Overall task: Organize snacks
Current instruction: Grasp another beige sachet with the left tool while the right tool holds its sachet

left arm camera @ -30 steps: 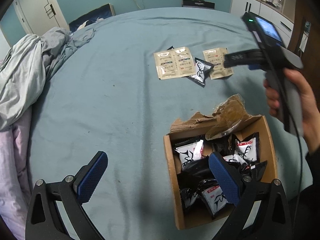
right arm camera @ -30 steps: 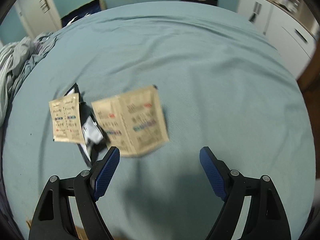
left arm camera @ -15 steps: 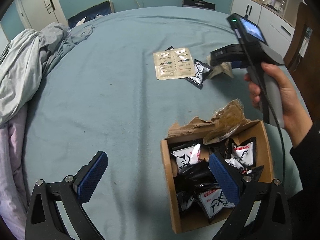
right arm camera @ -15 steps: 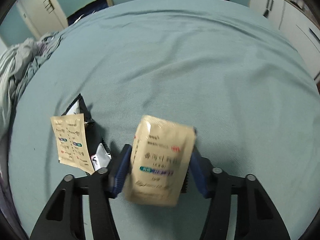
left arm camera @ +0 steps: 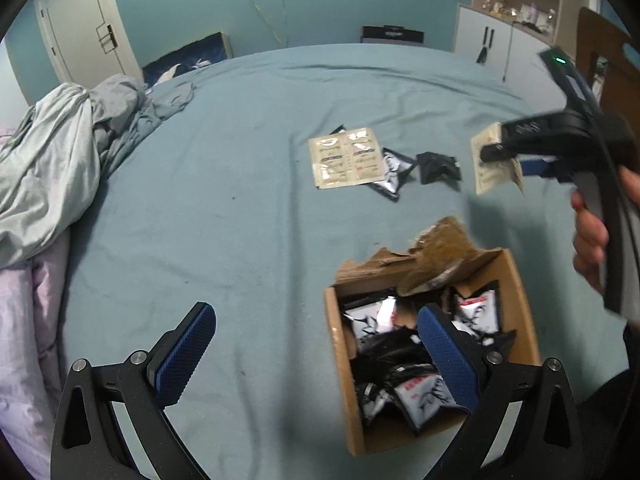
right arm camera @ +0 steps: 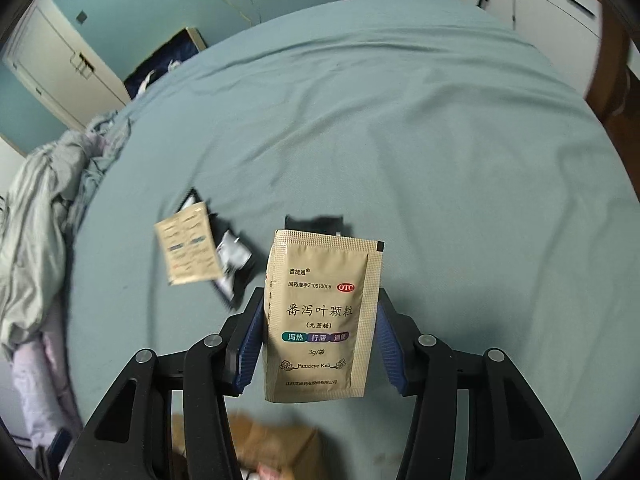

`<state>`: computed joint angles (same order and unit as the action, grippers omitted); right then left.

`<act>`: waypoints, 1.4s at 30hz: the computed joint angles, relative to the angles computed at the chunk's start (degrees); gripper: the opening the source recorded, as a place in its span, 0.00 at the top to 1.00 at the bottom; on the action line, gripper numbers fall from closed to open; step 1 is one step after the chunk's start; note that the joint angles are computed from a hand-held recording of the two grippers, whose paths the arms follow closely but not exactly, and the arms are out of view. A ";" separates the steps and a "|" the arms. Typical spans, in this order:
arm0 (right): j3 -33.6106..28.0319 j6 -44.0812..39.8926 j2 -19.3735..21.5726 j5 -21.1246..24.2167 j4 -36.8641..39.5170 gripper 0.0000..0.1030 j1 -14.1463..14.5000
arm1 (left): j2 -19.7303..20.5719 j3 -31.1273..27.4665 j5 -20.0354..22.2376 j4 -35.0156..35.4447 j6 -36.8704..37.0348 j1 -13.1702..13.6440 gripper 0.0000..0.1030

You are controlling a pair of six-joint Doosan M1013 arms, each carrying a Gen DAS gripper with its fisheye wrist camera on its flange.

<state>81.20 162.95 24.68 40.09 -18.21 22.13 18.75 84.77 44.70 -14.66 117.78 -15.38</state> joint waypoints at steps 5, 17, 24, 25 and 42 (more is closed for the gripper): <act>5.50 9.83 -5.00 -1.34 -7.51 0.53 3.54 | 0.48 -1.43 3.79 -4.18 1.42 0.88 0.00; 17.81 42.34 -13.56 -4.09 -24.66 0.53 10.51 | 8.83 -13.86 16.30 -5.57 -13.31 1.11 0.00; 16.70 34.09 -11.99 -6.89 -19.51 0.53 8.14 | 15.92 -23.73 20.87 -5.16 -27.66 0.45 0.00; 16.31 32.58 -11.57 -7.40 -18.16 0.53 7.57 | 16.94 -25.13 21.32 -4.72 -29.16 0.18 0.00; 16.35 14.84 -10.10 -14.56 -1.29 0.53 2.52 | 33.15 -48.29 31.97 13.30 -32.10 -8.41 0.00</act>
